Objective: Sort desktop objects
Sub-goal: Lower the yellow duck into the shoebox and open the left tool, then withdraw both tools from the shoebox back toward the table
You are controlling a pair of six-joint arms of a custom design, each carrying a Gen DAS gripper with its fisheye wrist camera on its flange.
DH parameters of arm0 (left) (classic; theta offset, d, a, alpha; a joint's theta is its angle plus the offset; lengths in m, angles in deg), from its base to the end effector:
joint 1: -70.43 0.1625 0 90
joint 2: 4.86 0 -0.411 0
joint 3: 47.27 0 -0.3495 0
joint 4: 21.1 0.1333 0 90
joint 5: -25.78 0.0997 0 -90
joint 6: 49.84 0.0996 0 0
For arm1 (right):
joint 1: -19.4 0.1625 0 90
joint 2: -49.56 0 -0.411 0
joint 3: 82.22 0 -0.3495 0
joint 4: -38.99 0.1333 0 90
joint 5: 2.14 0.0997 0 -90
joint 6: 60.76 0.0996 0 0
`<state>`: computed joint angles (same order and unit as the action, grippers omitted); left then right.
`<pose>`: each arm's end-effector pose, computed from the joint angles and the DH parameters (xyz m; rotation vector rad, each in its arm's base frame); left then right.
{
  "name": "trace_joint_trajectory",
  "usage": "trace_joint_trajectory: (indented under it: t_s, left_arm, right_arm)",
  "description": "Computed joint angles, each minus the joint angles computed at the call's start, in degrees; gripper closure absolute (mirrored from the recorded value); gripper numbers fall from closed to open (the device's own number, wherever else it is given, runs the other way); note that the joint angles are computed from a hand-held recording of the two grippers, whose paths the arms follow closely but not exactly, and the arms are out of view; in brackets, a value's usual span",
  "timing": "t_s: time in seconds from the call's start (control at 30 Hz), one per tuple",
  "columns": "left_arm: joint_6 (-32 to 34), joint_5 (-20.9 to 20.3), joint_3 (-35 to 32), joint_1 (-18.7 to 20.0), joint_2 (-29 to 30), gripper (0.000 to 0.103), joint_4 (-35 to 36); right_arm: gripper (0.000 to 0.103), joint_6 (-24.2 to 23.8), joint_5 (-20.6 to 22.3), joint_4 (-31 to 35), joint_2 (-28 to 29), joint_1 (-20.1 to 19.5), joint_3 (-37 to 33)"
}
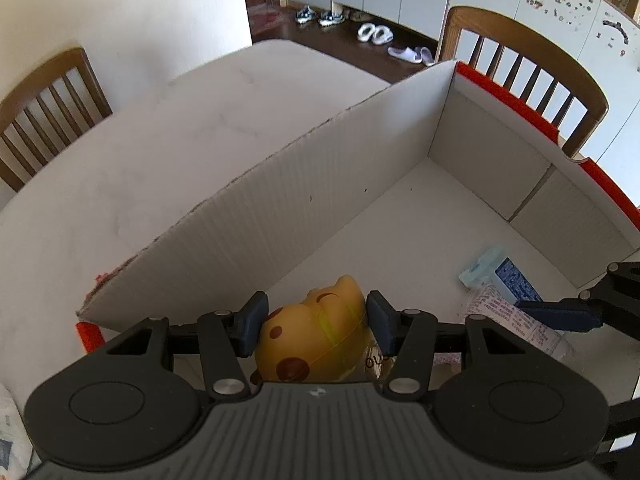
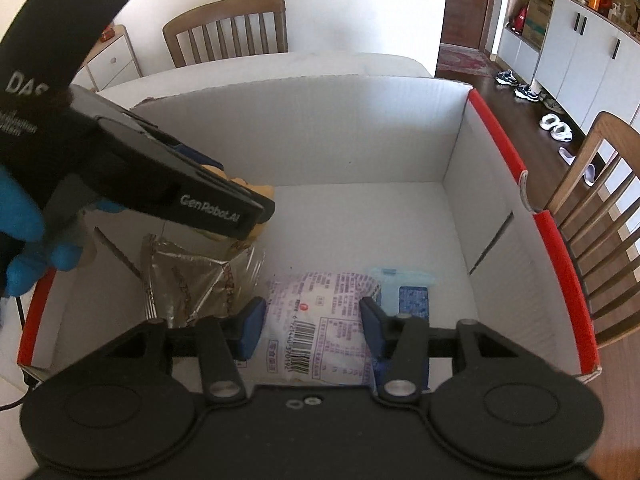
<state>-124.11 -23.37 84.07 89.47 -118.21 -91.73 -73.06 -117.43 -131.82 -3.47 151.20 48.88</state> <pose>-0.1272 -0.2538 0.3115 0.2193 2.2687 -0.5752 0.3498 -0.2551 0.0637 1.2233 -2.4277 0.2182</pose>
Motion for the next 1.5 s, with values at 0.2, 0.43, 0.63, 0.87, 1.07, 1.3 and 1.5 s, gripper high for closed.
trace_joint_trajectory:
  t_s: [0.2,0.43,0.63,0.87,1.07,1.3,1.5]
  left_arm:
    - [2.9,-1.4,-0.7,2.5,1.2,0.05,-1.7]
    - [3.3,-1.9,-1.2,2.9,1.3,0.048,-1.2]
    - [2.9,-1.7,-1.5,3.3,2.0,0.045,-2.1]
    - [-0.1,-1.3,-1.6,0.9,1.1,0.036,-0.5]
    - [-2.8,-1.4,-2.6,-2.3,0.2,0.036,2.2]
    - [-7.7,-2.4,-4.2,-8.3,-1.5,0.036,6.9]
    - [-14.1,-4.9,-6.0,-15.6,-2.5,0.036,13.0]
  right_arm:
    - [0.053,-0.1,-0.2,0.7,0.4,-0.1,-0.3]
    - [0.051,-0.4,-0.4,1.6,0.5,-0.2,-0.8]
    - [0.037,-0.7,0.1,0.9,0.2,-0.2,-0.7]
    - [0.037,-0.4,-0.2,1.6,-1.4,0.3,-0.4]
    - [0.037,0.1,0.1,3.2,-3.7,1.3,-0.6]
    - [0.037,0.4,1.3,5.9,-7.2,2.4,-0.6]
    - [0.037,0.6,1.1,7.0,-9.5,4.1,-0.5]
